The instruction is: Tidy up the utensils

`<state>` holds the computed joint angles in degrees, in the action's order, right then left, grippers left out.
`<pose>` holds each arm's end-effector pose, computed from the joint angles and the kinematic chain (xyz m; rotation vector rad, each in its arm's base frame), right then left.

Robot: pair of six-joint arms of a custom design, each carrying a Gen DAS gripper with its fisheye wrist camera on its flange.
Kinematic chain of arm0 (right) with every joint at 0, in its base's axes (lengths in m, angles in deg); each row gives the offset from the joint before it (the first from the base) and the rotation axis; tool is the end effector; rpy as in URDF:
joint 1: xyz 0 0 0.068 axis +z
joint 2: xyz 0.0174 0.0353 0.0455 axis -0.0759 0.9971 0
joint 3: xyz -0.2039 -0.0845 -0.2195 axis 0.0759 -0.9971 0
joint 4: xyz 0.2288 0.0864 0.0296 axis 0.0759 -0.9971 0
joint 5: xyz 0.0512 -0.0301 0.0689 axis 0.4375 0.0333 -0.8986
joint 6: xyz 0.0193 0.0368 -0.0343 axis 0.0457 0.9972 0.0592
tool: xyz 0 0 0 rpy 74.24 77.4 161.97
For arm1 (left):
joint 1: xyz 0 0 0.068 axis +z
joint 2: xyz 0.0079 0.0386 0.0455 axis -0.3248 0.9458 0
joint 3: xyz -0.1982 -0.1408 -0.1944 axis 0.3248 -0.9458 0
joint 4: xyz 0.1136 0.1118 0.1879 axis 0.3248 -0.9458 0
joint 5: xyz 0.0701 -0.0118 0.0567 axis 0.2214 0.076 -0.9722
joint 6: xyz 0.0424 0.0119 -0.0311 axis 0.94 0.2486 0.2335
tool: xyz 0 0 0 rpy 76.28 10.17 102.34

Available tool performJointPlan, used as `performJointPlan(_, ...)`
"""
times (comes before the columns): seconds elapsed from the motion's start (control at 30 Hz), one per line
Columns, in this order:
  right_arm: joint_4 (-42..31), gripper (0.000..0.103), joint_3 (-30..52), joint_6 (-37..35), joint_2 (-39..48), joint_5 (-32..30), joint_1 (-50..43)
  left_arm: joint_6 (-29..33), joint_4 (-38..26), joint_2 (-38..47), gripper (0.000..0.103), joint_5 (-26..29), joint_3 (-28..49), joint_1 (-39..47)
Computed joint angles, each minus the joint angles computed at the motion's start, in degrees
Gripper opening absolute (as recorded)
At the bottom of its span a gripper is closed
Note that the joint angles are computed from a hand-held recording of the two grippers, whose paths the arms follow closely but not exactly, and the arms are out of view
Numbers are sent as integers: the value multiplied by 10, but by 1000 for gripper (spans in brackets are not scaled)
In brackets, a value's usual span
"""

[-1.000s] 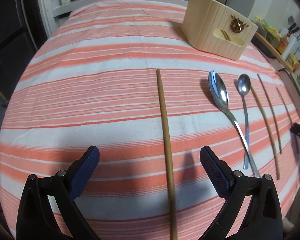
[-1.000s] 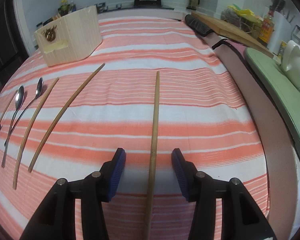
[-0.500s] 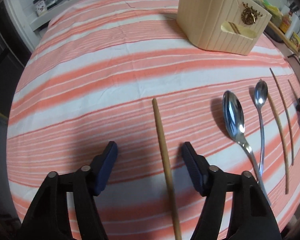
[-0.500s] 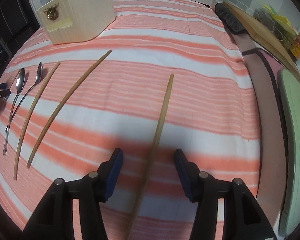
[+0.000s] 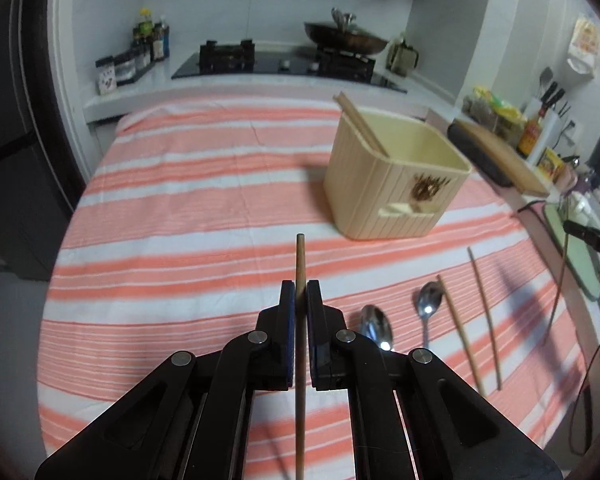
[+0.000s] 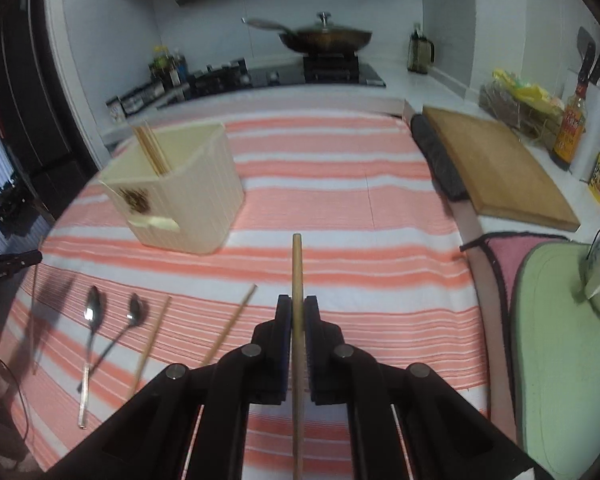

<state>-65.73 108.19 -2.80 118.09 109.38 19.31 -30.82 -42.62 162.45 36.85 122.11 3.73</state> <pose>0.2171 0.0775 0.3102 0.4350 2.2752 -0.0684 0.4245 0.1522 0.3249 0.6809 2.3130 -0.4807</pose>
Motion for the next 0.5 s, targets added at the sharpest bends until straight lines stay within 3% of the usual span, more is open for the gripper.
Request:
performJointPlan(0.2, -49, 6, 63, 20, -37, 99, 92, 22, -90, -15, 3, 98, 71, 45)
performJointPlan(0.5, 1, 6, 91, -25, -38, 136, 118, 24, -221, 37, 3, 157, 261, 65)
